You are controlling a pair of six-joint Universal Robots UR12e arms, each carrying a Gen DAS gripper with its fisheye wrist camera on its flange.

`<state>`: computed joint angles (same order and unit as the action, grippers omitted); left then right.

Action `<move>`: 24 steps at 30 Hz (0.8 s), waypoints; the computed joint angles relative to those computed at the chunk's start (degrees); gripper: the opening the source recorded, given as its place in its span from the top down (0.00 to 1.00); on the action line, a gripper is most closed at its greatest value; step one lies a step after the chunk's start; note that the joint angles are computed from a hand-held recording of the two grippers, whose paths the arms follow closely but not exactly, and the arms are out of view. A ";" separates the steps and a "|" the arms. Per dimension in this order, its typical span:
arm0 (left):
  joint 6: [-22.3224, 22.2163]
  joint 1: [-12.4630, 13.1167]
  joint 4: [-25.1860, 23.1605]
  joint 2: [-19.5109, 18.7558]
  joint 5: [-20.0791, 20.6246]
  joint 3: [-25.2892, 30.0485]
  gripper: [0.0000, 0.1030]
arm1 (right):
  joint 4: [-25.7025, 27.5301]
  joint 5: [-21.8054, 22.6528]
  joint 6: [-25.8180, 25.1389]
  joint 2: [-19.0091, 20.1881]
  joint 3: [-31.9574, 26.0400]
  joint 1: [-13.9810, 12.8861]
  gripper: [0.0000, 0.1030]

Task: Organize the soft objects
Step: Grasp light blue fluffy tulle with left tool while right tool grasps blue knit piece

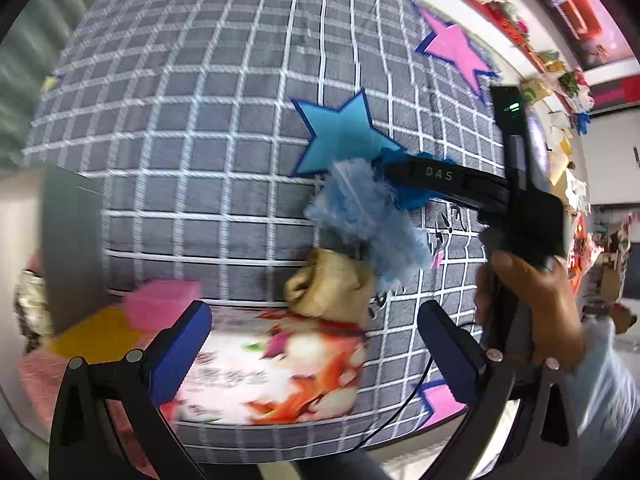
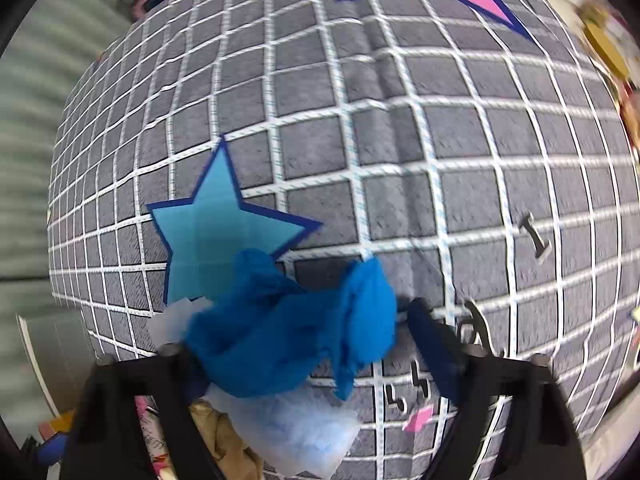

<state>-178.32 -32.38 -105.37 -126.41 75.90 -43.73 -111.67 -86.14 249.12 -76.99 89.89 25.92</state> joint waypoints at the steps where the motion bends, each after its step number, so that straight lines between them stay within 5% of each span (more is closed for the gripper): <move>1: -0.91 -0.48 0.31 -0.46 0.49 0.07 0.00 | 0.32 0.19 -1.26 0.13 -0.15 -0.05 0.51; 4: -1.62 -2.04 0.17 -2.35 2.35 1.87 0.00 | -0.90 1.08 -4.79 -0.03 0.06 -0.24 0.66; 11: -4.72 -5.18 1.97 -6.92 6.06 5.57 0.00 | -5.33 0.45 0.71 -7.14 6.31 -0.88 0.66; 20: -5.06 -7.18 -5.17 -11.64 9.99 10.60 0.11 | -5.13 -1.70 5.87 -10.78 6.99 1.14 0.66; 24: -3.17 -8.26 -9.90 -14.49 12.51 16.16 0.23 | -5.27 -2.95 8.53 -11.75 7.09 2.50 0.66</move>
<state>-181.49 -40.64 -115.26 -140.90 88.41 -27.57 -116.94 -89.09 257.66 -88.74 96.98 28.42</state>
